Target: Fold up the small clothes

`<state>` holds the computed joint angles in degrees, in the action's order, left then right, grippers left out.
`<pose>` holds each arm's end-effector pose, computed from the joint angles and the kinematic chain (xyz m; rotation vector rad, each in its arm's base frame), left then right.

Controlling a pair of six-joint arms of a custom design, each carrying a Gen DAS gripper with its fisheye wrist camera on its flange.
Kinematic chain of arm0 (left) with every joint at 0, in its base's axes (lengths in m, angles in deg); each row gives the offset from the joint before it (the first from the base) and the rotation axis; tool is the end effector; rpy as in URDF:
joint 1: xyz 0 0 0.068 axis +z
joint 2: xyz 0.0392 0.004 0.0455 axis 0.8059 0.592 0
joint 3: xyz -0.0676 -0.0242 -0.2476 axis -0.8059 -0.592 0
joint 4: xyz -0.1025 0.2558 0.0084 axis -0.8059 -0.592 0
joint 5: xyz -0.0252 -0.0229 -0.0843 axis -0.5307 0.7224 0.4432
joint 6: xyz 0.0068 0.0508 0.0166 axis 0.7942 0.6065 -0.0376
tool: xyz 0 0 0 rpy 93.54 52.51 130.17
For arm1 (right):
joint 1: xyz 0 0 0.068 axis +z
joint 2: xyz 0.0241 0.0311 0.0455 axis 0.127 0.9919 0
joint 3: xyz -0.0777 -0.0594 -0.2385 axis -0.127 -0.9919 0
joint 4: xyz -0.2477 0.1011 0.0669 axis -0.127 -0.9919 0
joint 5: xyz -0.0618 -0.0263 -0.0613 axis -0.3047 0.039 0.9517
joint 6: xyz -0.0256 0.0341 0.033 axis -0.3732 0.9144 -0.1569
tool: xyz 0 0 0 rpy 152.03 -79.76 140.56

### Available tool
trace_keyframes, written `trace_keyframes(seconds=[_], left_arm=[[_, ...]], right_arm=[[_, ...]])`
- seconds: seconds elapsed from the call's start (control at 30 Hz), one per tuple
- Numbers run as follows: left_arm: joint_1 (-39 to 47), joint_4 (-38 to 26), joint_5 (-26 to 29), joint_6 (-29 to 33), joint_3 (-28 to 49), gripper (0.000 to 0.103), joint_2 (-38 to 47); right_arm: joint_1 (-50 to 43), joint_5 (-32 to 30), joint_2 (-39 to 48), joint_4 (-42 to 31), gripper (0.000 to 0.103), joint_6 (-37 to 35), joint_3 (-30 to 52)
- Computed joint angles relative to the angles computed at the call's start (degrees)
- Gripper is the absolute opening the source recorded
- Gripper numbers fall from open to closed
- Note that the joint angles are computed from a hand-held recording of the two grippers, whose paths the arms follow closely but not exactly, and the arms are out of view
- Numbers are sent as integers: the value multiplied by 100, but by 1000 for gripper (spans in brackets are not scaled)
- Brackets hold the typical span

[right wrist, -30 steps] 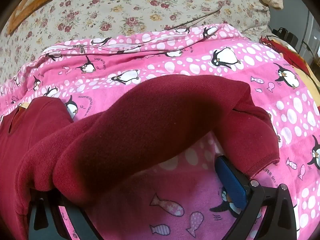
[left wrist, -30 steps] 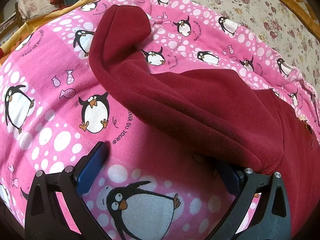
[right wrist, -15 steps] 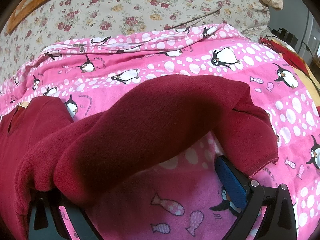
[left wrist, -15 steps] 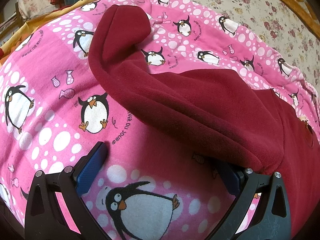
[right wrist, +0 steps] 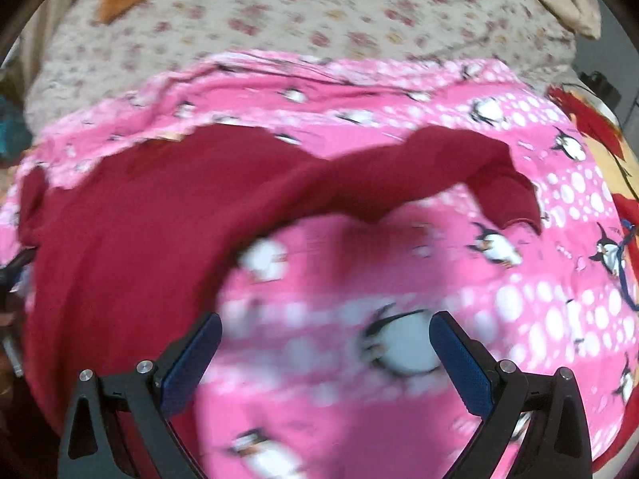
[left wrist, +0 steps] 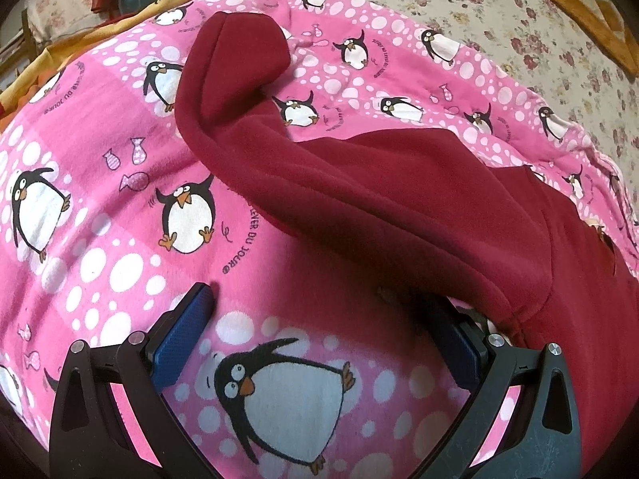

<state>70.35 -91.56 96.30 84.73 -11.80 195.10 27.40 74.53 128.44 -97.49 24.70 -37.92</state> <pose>0.3862 0.1100 0.1299 -0.1761 2.5046 -0.0321 0.1793 0.0557 0.2133 0.4266 2.6153 -0.0518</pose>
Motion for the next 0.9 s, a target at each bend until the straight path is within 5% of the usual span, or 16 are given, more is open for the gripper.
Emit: trace_keyframes(seconds=[0.17,0.37,0.6,0.9], left_arm=[[33,21,95,93,-126,102,-119],[111,269,269,84,-477,102,-439],[46,479,418,307,-864,102,-915],[-79,490,377,399,-920,102,-1022]], right_arm=[[1284,-31,592,339,103,764,410],[2073,59,1960,1024,103,850,1200],[2337,302,3489,1223,103,616,2397],[2390,453,4443,1150,103,670,3213]])
